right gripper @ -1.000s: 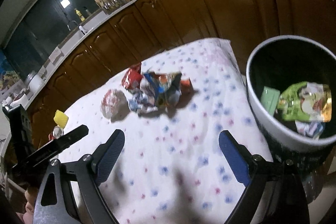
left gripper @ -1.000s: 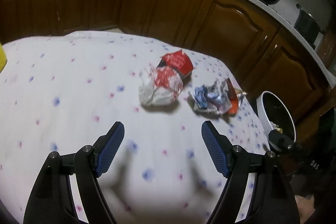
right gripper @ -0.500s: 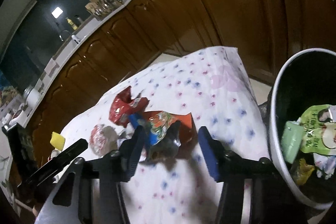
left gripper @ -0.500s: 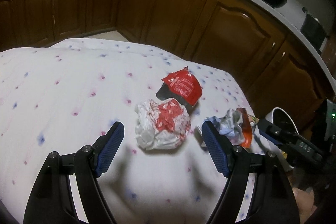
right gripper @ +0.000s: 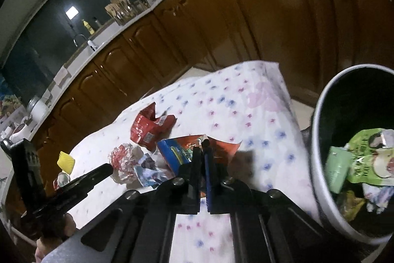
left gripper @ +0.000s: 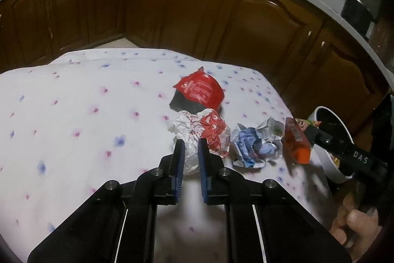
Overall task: Collect trash
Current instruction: 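Grasp the red-white crumpled wrapper with the left tool while the right tool grasps the blue-orange wrapper, then carry both wrappers over the bin and open both tools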
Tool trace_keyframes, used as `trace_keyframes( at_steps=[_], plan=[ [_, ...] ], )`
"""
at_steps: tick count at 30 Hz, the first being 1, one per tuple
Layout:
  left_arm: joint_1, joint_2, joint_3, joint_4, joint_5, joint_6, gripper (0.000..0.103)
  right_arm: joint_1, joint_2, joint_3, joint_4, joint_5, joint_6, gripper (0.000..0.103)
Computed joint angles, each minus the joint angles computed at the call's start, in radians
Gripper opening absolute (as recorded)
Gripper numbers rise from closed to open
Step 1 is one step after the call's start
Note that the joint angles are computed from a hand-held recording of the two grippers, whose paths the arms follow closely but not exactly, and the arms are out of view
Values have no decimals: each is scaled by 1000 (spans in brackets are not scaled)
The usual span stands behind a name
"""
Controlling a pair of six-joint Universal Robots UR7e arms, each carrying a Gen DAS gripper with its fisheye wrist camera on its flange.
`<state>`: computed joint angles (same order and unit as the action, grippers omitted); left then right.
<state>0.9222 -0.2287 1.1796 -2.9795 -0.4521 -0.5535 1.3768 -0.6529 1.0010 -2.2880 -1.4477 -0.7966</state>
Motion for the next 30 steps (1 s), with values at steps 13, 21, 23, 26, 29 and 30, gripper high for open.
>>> trace_keyframes(
  at_steps=[13, 21, 23, 26, 29, 30],
  plan=[
    [-98, 3, 69, -190, 27, 77, 9, -54, -159, 161, -46, 81, -44, 1],
    [-121, 55, -27, -182, -14, 163, 9, -81, -198, 187, -73, 92, -40, 1],
    [-121, 73, -60, -161, -39, 171, 9, -88, -203, 183, -75, 93, -36, 1],
    [-122, 100, -109, -131, -63, 185, 9, -96, -210, 178, -82, 95, -33, 1],
    [-125, 128, -159, -95, -86, 193, 9, -105, -217, 173, -87, 98, -29, 1],
    [-125, 136, -173, -86, -91, 195, 9, -109, -217, 169, -89, 98, -27, 1]
  ],
)
